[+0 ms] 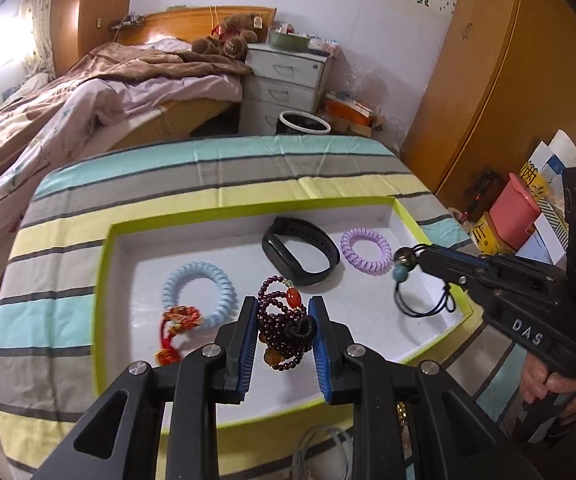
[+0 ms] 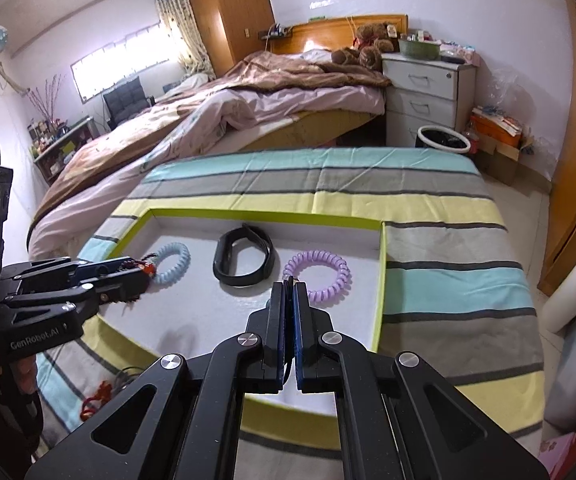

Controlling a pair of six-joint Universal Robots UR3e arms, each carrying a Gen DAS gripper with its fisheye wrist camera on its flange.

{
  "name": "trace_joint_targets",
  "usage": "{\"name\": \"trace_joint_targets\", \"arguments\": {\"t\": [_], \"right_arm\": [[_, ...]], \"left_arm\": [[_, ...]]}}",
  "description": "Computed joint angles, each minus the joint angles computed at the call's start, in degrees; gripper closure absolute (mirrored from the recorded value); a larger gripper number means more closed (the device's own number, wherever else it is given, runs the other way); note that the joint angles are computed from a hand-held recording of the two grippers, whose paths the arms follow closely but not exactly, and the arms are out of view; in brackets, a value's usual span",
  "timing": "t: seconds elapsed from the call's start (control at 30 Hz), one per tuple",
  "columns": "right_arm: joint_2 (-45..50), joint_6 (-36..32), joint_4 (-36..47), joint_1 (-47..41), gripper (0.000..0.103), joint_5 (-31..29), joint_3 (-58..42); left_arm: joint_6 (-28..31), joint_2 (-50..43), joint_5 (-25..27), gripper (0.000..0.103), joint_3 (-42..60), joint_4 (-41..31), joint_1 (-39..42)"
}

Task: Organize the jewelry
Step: 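Lift the bracelet and hair tie and carry both over the lime-green box, then open both tools to drop the bracelet and hair tie into the box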

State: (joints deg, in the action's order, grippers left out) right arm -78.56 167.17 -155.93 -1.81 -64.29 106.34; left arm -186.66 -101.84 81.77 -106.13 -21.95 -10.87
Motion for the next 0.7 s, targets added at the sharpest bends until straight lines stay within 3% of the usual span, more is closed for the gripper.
{"name": "trace_joint_targets", "arguments": {"t": [0.7], "right_arm": [[5.5,-3.1,1.8,3.4,0.100,-8.9,-3.6]], "left_arm": [[-0.8,-7.0,0.1,0.077,4.7,-2.8,-0.1]]}}
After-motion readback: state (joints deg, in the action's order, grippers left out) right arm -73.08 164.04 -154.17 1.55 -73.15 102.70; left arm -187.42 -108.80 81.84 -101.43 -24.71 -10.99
